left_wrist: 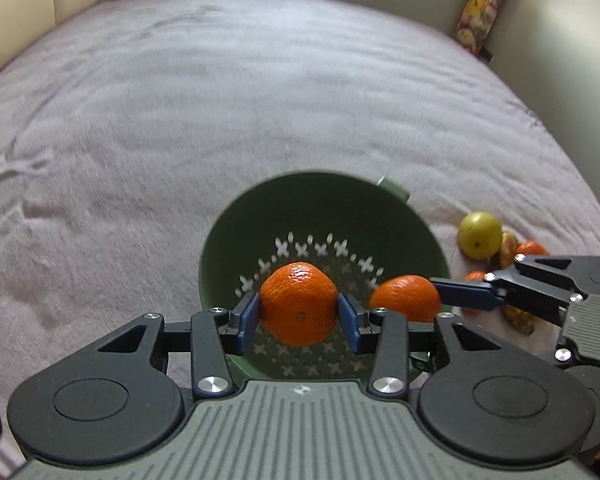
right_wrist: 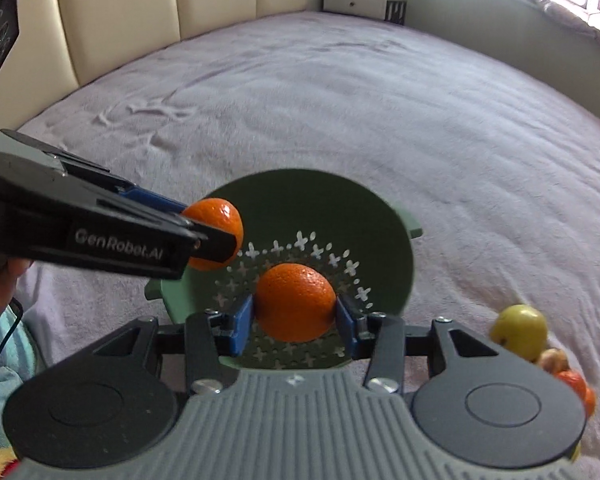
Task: Organize fruits
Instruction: 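Carry the left gripper's mandarin into the green colander and open it while the right gripper releases its mandarin there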
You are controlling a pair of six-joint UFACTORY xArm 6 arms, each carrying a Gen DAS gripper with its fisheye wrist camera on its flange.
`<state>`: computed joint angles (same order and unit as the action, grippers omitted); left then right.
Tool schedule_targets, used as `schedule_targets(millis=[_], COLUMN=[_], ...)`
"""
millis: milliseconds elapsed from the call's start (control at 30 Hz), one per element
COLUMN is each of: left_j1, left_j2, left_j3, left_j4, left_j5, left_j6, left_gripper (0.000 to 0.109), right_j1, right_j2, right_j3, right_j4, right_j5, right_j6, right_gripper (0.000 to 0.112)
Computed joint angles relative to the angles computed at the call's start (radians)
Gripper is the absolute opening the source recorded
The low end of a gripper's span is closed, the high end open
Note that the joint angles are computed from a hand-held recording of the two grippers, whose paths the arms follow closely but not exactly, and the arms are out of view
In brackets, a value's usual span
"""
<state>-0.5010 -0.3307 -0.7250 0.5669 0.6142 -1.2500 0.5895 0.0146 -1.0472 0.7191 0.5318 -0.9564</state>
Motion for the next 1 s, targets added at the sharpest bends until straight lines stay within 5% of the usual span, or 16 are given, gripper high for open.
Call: schedule_targets(millis=[500, 1000], left_j1=[0.035, 0.036], left_j2=[0.160, 0.214], left_j3=[-0.081, -0.114], left_j4=[-0.135, -0.246], left_j5=[0.006, 0.041], left_j6=[0.168, 0.258], left_gripper=[0.048, 0.049], right_j1=[0.008, 0.012], right_j2=[0.184, 0.180], right_j3=[-0.141, -0.136], right_j4=[-0.154, -0.186], right_j5=[0.056, 0.073], right_j6=[0.057, 0.063], right_gripper=[0.042, 0.042])
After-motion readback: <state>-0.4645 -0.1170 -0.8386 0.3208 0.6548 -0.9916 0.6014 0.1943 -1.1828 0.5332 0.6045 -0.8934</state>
